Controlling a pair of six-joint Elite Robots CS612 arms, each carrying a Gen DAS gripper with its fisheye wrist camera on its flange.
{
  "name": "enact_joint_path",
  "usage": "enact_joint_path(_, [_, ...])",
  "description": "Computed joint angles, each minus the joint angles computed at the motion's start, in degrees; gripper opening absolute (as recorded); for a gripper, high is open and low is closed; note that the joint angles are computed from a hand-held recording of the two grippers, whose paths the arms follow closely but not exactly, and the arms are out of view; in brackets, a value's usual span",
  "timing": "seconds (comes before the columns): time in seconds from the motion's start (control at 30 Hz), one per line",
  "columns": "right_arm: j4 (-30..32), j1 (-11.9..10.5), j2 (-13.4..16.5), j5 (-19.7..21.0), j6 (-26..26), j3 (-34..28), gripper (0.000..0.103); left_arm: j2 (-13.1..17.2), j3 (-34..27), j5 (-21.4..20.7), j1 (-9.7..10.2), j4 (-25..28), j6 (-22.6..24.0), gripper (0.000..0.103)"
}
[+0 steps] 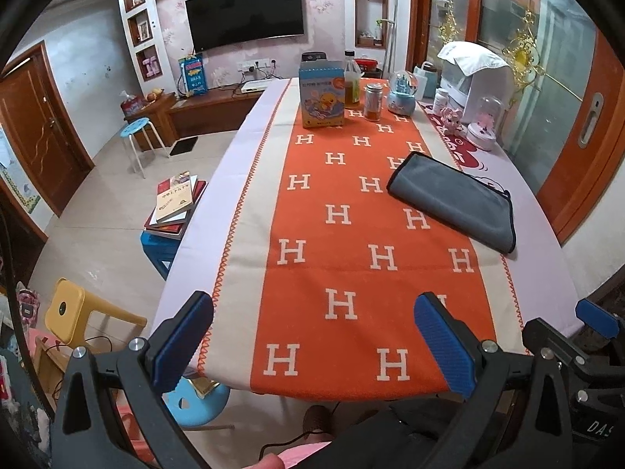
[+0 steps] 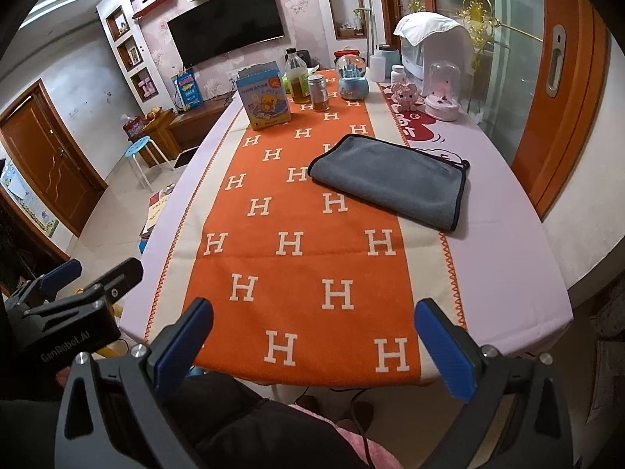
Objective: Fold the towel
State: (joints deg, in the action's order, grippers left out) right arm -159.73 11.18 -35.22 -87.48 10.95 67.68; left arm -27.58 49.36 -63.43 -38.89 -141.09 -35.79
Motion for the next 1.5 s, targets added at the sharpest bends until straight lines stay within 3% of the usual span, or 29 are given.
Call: enact_joint_path(1.5, [1.71,-0.32,0.52,2.07,-1.63,0.02,0.103,0.24,-0.55,0.52,-0.41,0.01,1.02,0.102])
